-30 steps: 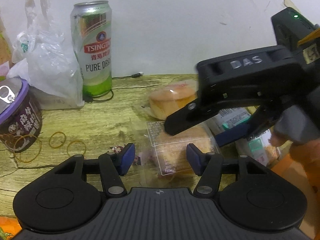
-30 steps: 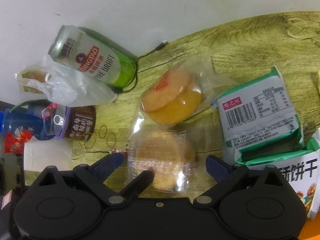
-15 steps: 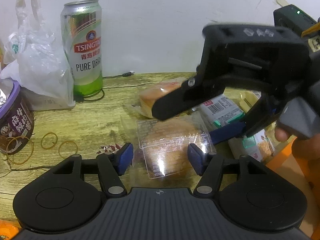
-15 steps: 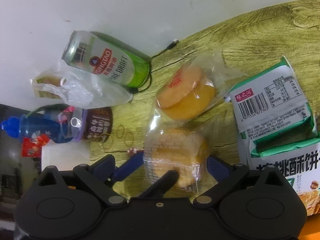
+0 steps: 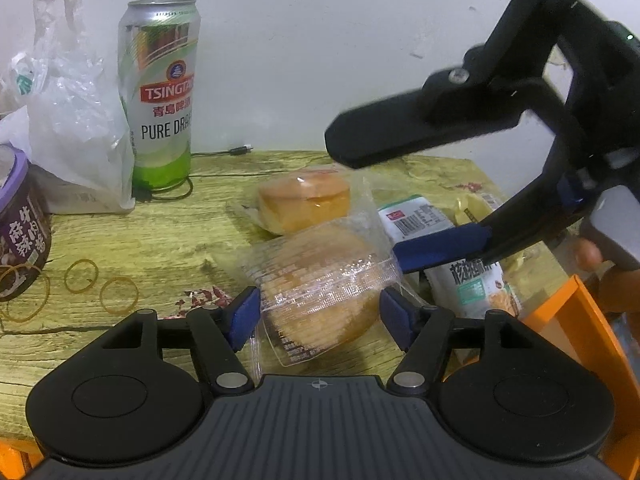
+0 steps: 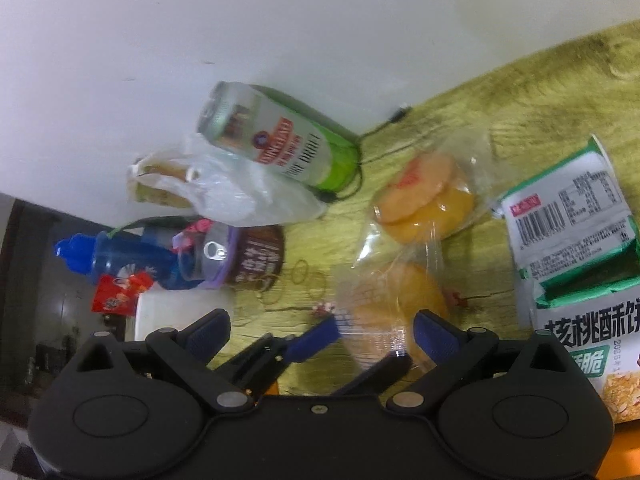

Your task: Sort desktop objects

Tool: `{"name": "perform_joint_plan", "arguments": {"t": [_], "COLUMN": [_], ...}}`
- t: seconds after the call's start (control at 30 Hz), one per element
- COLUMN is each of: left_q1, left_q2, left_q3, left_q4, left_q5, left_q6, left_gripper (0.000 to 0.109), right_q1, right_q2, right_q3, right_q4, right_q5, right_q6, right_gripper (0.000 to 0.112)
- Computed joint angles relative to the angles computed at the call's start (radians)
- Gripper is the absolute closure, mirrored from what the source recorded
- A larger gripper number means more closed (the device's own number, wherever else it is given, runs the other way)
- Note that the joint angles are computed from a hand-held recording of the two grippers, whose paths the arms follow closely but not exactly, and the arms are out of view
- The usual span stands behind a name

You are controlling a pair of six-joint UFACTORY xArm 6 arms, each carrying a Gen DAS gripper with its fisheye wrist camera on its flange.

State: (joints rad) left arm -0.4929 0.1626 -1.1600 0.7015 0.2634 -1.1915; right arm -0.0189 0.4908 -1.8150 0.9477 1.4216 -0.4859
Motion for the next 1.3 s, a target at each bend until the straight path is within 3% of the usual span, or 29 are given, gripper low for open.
{"name": "perform_joint_plan", "arguments": {"t": [0.23,0.57,0.7,0.77,0.97,1.07,1.3], "left_q1": [0.014,0.015,0.021,0.015,-0.063,-0.066,-0.055], "left_q2": [-0.007,0.009,0.020,0.023,0.025,0.013,-0.010], "left_q3": [0.030,0.014,0.017,-0.009,-0.065,-0.052,-0.037], "left_q4": [-0.047,0.006,0.047,0.158,0.173,0.176,0.202], "left_q5": [-0.064,-0.086,-0.162,-0.168,0.024,0.051,0.082], "left_q6": [0.007,-0.040,-0.029,-0.085,0.053,0.047,0.001], "left_gripper": [0.040,0.035,0.035,0.033,0.029,0.029,0.030], "right_q1": [-0.011,-0.014,-0.027,-0.019,-0.005,-0.024,-0.036], "right_q2": [-0.009,-0.021,0.026,0.039,0.019,-0.015,-0.060], "right_q3": [0.003,-0.001,-0.061,-0.076,-0.043,-0.013,0.022], "right_q4": [0.057,0.085,0.120,0.118,0.118,0.121,-0.041], "right_q5": [0.036,0.083,0.189,0.228,0.204,0.142,-0.047], "right_q6": [-0.033,-0.088,-0.073,-0.062,-0.078,-0.108,-0.063], "right_gripper": [0.013,0.010,0.013,0.013,0.013,0.013,0.013]}}
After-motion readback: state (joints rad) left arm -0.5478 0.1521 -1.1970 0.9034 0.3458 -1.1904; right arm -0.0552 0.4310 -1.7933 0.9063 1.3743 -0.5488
